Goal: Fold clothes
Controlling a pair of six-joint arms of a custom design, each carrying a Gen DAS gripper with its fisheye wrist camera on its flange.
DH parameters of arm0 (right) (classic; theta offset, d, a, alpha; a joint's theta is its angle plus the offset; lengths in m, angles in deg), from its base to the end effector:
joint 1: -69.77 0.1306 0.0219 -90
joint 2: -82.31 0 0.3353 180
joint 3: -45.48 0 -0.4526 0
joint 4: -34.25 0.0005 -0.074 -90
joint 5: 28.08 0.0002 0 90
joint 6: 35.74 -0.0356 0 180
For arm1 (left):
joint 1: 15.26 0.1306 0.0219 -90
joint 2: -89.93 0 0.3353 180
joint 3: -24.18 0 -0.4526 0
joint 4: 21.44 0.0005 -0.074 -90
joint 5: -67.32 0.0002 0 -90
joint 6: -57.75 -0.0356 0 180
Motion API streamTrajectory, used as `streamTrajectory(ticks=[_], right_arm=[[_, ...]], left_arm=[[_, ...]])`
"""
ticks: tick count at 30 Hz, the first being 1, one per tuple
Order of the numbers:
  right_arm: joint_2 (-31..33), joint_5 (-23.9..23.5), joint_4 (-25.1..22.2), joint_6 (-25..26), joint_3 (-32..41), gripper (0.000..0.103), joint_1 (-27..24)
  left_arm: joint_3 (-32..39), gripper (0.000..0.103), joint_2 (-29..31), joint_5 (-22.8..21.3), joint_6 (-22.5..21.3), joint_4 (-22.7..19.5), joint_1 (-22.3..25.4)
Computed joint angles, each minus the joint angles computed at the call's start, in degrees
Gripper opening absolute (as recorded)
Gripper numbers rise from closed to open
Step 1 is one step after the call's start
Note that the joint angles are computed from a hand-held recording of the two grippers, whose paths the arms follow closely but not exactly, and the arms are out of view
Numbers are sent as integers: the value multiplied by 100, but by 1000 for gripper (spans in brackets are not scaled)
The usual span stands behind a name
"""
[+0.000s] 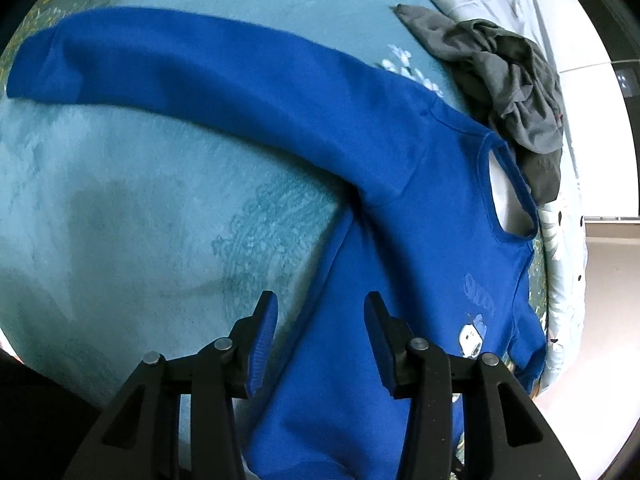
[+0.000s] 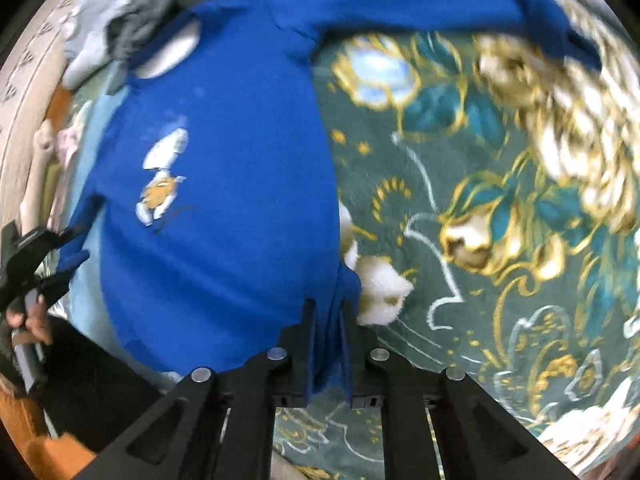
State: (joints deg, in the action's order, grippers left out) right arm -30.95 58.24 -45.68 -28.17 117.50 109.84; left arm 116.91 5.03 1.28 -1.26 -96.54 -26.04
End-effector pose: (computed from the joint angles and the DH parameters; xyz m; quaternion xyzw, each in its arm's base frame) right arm 0.2812 0.2389 0.3746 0.3539 0.9252 0.1323 0.0363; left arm 0.5147 -0.1132 0.3418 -0.1483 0.9613 -0.2308 0.0262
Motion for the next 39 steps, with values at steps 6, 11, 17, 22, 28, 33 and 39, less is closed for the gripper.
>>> streamTrajectory(ticks=[6,11,17,22,28,33,39], right_arm=[[-141,194,-205,394,144,27,-330],[71,741,-100,982,557,33,-928],[1534,368,1243,1490,1516,36,-1633],[3020,78,1610,1537,2613,39,-1977],[4124,-120,1274,1023,3517,41,-2233],[4559,-75,833,697,3947,20,-2311],[4882,-128,602,901,4560,6,-2482]], left_arm=[[-116,48,-92,101,69,348,51],[-245,48,-143,128,255,880,42],[-436,48,-310,99,349,1494,74],[-589,48,-475,68,536,1932,135],[-555,48,-394,44,607,1938,131],[-578,48,-330,96,767,1955,163],[-597,48,-271,262,893,1986,180]])
